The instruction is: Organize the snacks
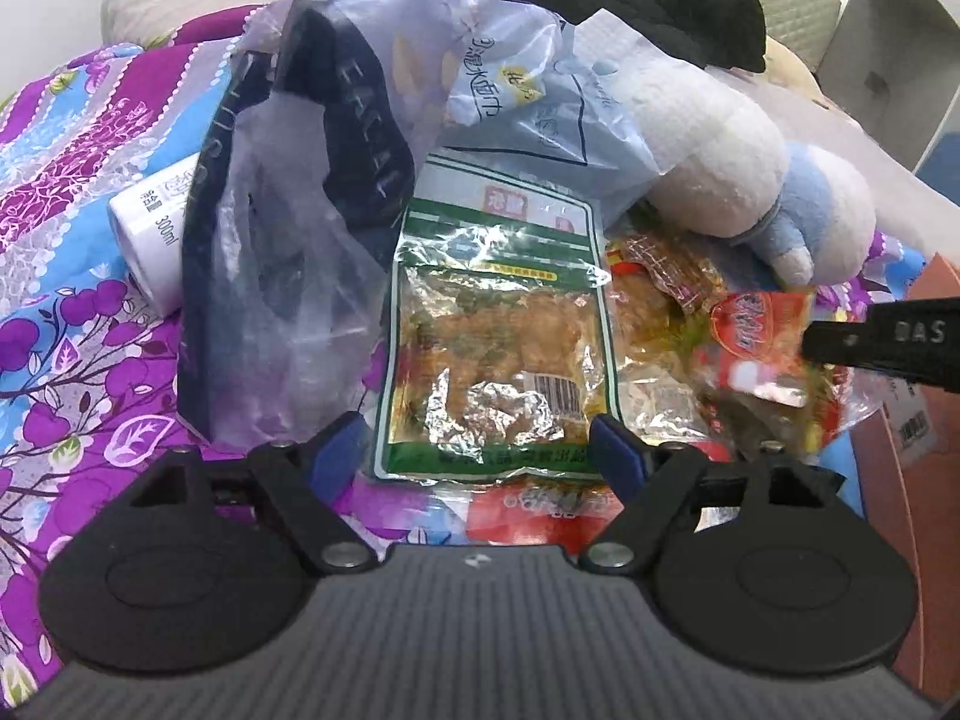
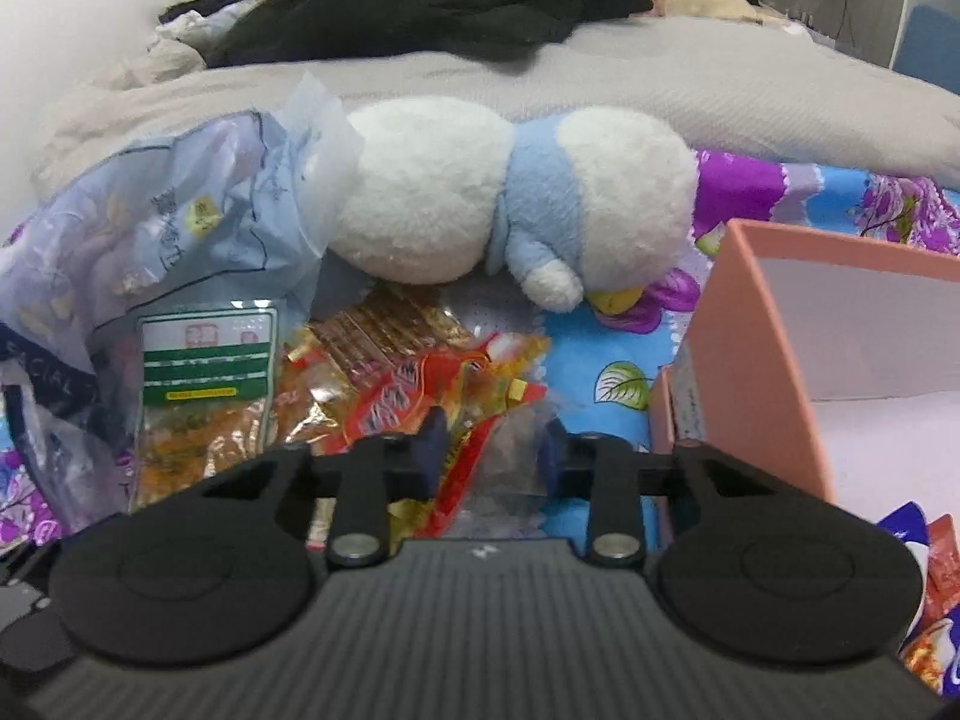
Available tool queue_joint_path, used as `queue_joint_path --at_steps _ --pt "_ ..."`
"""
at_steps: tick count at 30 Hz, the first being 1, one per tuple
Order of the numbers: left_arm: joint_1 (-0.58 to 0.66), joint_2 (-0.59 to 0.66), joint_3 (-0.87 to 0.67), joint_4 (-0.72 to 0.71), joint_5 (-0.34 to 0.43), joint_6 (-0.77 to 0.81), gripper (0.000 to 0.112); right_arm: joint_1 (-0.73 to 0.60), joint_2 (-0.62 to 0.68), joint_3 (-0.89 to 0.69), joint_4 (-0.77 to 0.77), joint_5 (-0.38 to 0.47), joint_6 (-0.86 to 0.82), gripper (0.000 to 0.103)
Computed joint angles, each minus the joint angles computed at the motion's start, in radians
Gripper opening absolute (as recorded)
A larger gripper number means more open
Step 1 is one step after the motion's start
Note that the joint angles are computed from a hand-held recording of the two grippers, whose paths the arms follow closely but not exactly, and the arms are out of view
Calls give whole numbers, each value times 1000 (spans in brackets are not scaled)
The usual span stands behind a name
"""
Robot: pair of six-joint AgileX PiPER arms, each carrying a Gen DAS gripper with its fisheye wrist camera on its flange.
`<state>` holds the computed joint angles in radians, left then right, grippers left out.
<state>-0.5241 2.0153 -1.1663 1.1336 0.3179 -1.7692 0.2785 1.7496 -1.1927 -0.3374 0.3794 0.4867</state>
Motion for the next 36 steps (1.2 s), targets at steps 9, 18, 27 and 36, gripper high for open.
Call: queue_joint_path --at_steps 9,18,27,36 --pt "-16 -95 116 19 -56 -39 75 3 -146 101 116 30 -88 10" --pt "-76 -247 277 -62 -64 -7 71 48 -347 251 142 104 -89 8" --pt "-172 -475 498 -181 -35 28 70 144 -571 392 131 220 8 8" --pt "-338 -720 655 -328 103 70 70 199 -766 520 284 258 43 8"
